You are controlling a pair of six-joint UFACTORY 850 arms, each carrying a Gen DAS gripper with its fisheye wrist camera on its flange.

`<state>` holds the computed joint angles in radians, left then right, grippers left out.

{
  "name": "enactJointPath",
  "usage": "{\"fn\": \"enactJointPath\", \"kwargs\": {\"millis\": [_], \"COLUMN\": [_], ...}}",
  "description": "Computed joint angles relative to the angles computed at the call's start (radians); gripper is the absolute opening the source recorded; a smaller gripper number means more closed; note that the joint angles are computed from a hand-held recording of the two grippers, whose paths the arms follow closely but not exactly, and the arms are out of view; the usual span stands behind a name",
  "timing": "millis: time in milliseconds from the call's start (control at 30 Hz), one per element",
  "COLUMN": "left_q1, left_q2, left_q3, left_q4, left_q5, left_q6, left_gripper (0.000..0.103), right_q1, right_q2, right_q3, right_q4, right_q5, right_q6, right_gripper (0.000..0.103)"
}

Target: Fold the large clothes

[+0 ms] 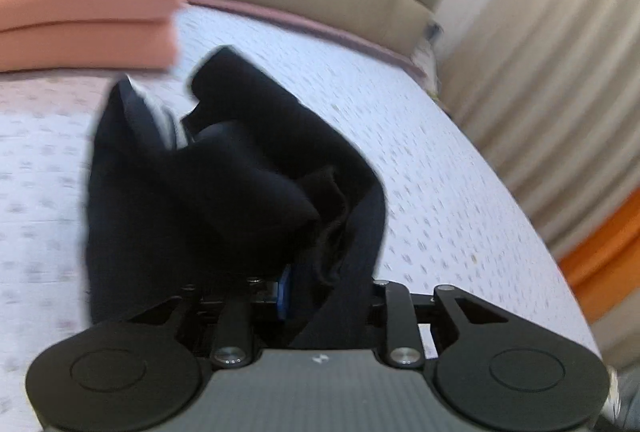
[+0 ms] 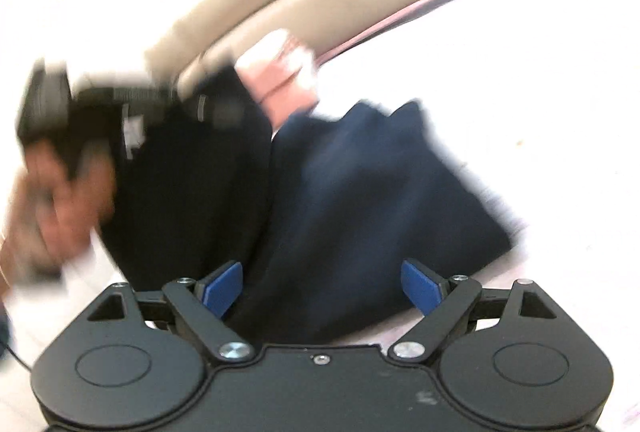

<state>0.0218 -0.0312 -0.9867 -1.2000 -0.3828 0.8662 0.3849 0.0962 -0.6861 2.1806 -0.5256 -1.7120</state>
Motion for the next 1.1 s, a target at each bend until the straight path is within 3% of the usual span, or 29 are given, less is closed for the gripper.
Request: {"fn": "enactJointPath", "kwargs": {"millis": [67,133,167,233,300,433,633,733,767,833,933,967,1000,1033,1100], "left_q1": [-0.04,-0.058,-0.067,-0.097,-0.113,-0.109,-0.086,-0.08,-0.079,-0.065,-0.049,-0.042,-0.031,-0.018,0.016], "left_q2": [-0.053,-0.105,-0.127,-0.143,-0.137,-0.114,-0.078,-0.026,-0.003,0.055,0.142,0.168,0.188,0.209,0.236], "left_q3": [-0.023,-0.045,-0.053,-0.058,-0.046,-0.01,0.016,0.038,0.048,0.076,0.116,0.128,0.137,0.151,0.164], "left_q4": [-0.071,-0.153,-0.169,-0.124,-0.089,-0.055,-0.068,-0.042,-0.026,-0.017,0.0,0.013,0.017,0.0,-0.005], "left_q5": [-0.015,-0.095,-0.132,-0.122,-0.11,-0.146,-0.187,-0.175,-0.173,-0.2,-0.18,-0.148,-0.115,-0.072,0.027], "left_q6": [0.062,0.124,0.119,0.098,0.131,0.175,0.203,0.171,0.163,0.187,0.221,0.21,0.198,0.209,0.204], "left_gripper": [0.028,0.018,0.019,0.019,0.019,0.019,0.019,0.032,0.042,0.044,0.049,0.053,0.056,0.056,0.056], "right_q1": [-0.094,-0.156,-0.176,-0.186,-0.176,-0.139,-0.066,-0.064,-0.061,-0.042,0.003,0.01,0.014,0.018,0.023], "right_q2": [-0.069,-0.187,-0.256,-0.36,-0.422,-0.508,-0.662,-0.708,-0.713,-0.718,-0.709,-0.7,-0.684,-0.665,-0.61], "right_q3": [-0.054,-0.172,-0.248,-0.379,-0.481,-0.614,-0.842,-0.894,-0.898,-0.924,-0.949,-0.939,-0.915,-0.885,-0.823], "right_q4": [-0.042,-0.198,-0.287,-0.432,-0.541,-0.627,-0.824,-0.81,-0.792,-0.837,-0.989,-0.992,-0.952,-0.894,-0.81], "right_q5": [-0.131,-0.224,-0.267,-0.306,-0.295,-0.356,-0.335,-0.423,-0.431,-0.396,-0.263,-0.239,-0.213,-0.195,-0.166], "right_q6": [0.018,0.154,0.23,0.356,0.433,0.453,0.666,0.705,0.713,0.738,0.83,0.838,0.807,0.771,0.675], "right_gripper": [0.102,0.102,0.102,0.102,0.102,0.102,0.102,0.103,0.103,0.103,0.102,0.095,0.05,0.012,0.014]}}
